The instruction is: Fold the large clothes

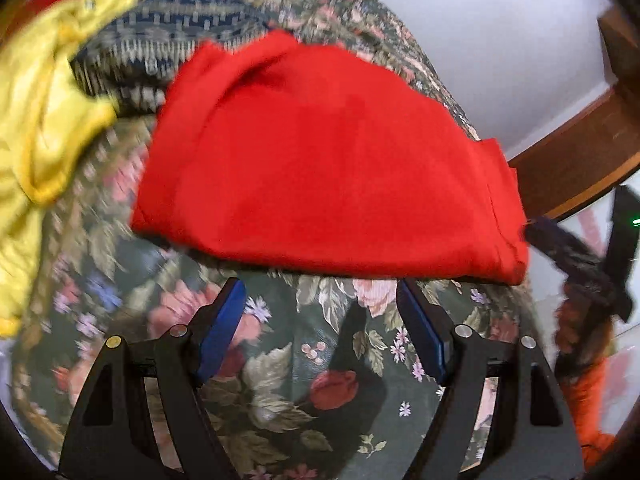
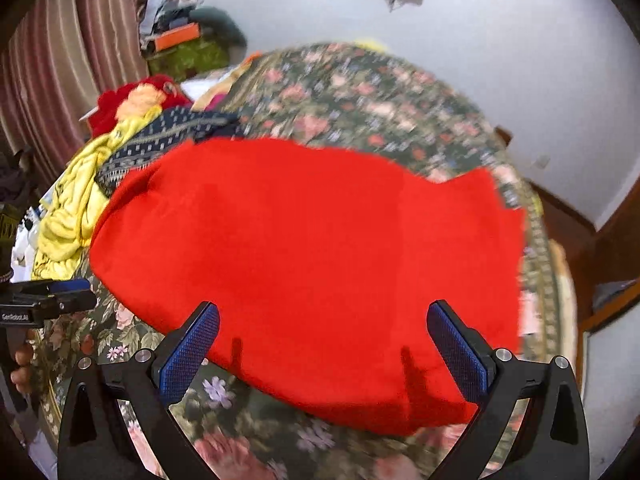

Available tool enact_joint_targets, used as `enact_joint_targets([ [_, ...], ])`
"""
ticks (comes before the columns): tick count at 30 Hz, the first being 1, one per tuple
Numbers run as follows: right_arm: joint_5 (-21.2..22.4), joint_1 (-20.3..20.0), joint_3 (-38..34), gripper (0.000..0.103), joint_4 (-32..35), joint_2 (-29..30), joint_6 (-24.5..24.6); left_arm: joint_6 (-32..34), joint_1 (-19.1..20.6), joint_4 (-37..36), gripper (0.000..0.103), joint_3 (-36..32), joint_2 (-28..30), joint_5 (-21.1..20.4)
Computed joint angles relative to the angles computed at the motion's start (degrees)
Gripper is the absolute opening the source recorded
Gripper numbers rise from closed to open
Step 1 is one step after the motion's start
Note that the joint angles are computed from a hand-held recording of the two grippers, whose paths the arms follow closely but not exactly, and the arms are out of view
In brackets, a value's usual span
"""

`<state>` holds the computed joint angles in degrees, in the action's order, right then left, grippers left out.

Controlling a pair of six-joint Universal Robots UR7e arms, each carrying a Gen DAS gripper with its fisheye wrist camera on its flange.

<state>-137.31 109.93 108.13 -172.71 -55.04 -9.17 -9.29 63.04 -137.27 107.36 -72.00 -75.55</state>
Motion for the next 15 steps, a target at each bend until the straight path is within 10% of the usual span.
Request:
enact_joint_targets([
  [6, 8.7, -4.4, -2.9, 0.103, 11.7, 0.4, 10.3, -2.6, 3.7, -2.4, 0.077, -2.3, 2.8, -7.1],
  [15, 9.1, -4.9, -3.2, 0.103, 10.1, 1.4, 10.2, -8.0, 9.2, -7.8, 0.072, -10.3, 11.2, -15.8],
])
